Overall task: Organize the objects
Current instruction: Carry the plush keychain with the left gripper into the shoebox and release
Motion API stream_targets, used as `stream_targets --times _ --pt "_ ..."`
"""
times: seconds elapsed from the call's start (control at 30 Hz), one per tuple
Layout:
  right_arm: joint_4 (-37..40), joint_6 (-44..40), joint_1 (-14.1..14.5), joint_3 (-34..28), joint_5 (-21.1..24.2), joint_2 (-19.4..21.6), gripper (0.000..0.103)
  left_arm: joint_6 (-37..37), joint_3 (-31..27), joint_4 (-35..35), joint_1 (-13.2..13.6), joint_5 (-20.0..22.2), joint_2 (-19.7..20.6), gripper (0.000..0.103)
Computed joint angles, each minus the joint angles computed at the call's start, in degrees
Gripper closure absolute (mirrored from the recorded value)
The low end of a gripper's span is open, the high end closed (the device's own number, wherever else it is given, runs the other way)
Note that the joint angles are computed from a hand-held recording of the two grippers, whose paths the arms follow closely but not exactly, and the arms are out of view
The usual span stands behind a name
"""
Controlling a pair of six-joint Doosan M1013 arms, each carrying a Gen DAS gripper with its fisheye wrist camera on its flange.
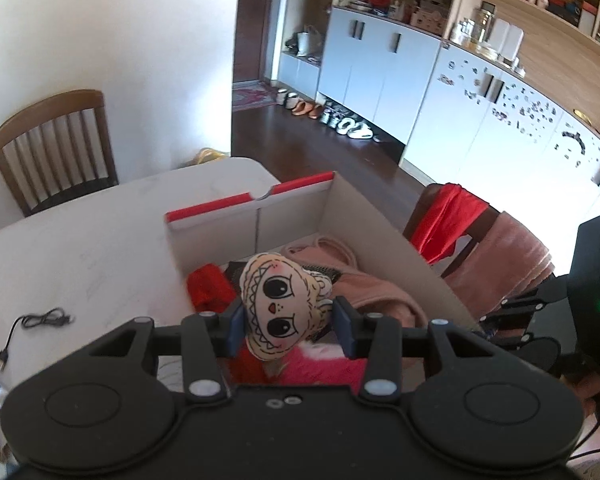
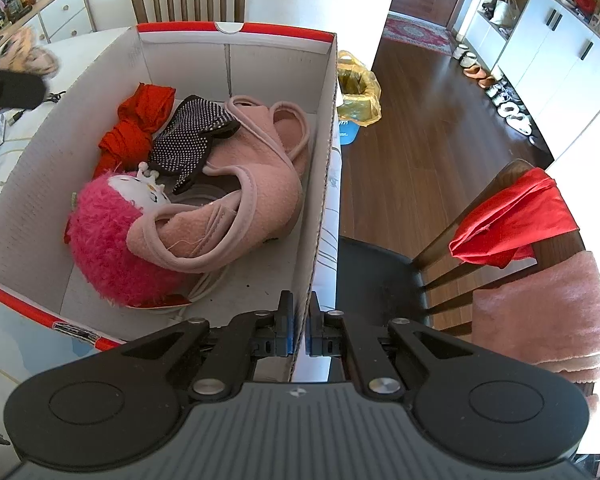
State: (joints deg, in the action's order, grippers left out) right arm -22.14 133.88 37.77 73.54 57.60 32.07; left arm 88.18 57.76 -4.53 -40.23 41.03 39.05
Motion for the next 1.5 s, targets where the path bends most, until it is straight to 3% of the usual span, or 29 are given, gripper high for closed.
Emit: stream_targets --times 0.73,1.13,1.3,1.5 --pt "0.99 0.05 -0.24 0.14 -0.75 -0.12 0.098 2.03 -17.25 0.78 -0.98 14.76 11.63 0.060" --pt "1.28 0.21 -0.30 0.47 -1.14 -0.38 0.098 1.72 -24.41 3.15 -1.07 26.05 16.68 0.058" --pt "1.29 0.22 -0.30 0.49 -1.13 -0.41 0.098 1.64 -24.34 3.22 -1.06 26.73 16.77 0.059" --pt "1.29 0.23 -0.29 0.47 -1.11 -0.41 0.098 1.57 -22.86 3.43 -1.12 25.02 15.76 0.049"
